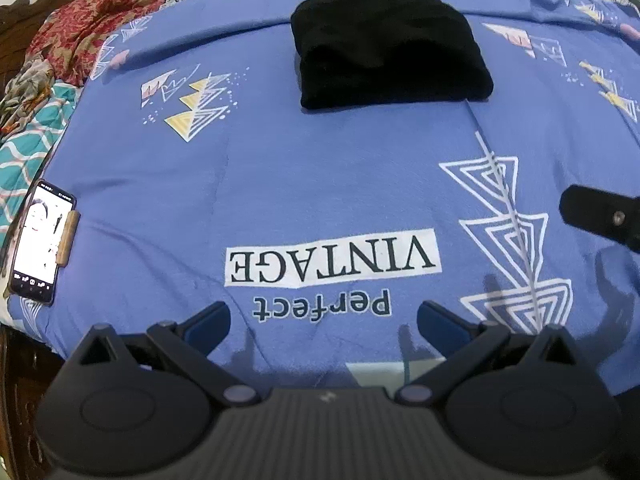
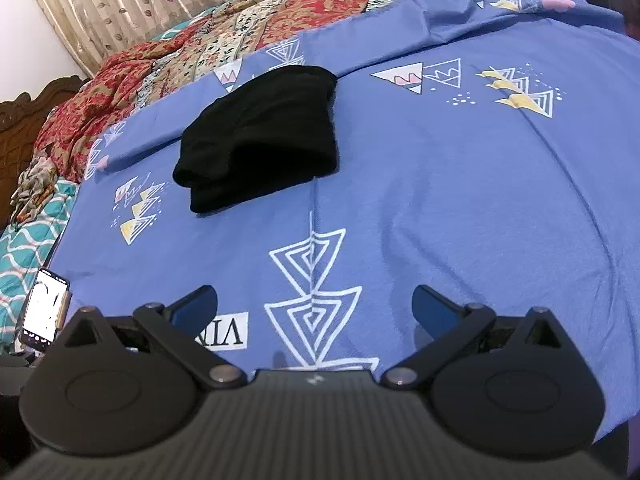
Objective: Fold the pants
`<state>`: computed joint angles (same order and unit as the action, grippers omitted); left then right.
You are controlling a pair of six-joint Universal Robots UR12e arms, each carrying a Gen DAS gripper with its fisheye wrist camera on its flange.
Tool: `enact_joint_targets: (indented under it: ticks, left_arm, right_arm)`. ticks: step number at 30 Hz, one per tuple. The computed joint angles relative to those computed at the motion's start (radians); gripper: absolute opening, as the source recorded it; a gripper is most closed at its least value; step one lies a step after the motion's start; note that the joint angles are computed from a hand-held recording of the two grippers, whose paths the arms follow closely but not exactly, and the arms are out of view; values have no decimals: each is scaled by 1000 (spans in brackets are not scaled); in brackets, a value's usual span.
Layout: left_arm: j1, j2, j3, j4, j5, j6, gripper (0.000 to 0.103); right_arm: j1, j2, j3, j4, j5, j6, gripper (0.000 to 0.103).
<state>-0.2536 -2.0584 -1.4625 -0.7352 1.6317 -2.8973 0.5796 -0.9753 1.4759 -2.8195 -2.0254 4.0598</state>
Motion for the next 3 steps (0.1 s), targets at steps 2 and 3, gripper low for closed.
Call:
enact_joint_targets:
  ticks: [2,3]
  left_arm:
    - [3,5,-9,18,-10,4,103]
    - [3,7,-11,26,-15,10,103]
  right_arm:
    - [3,2,-4,1,-6,-6,103]
    - [5,3,-6,2,-11,-10,103]
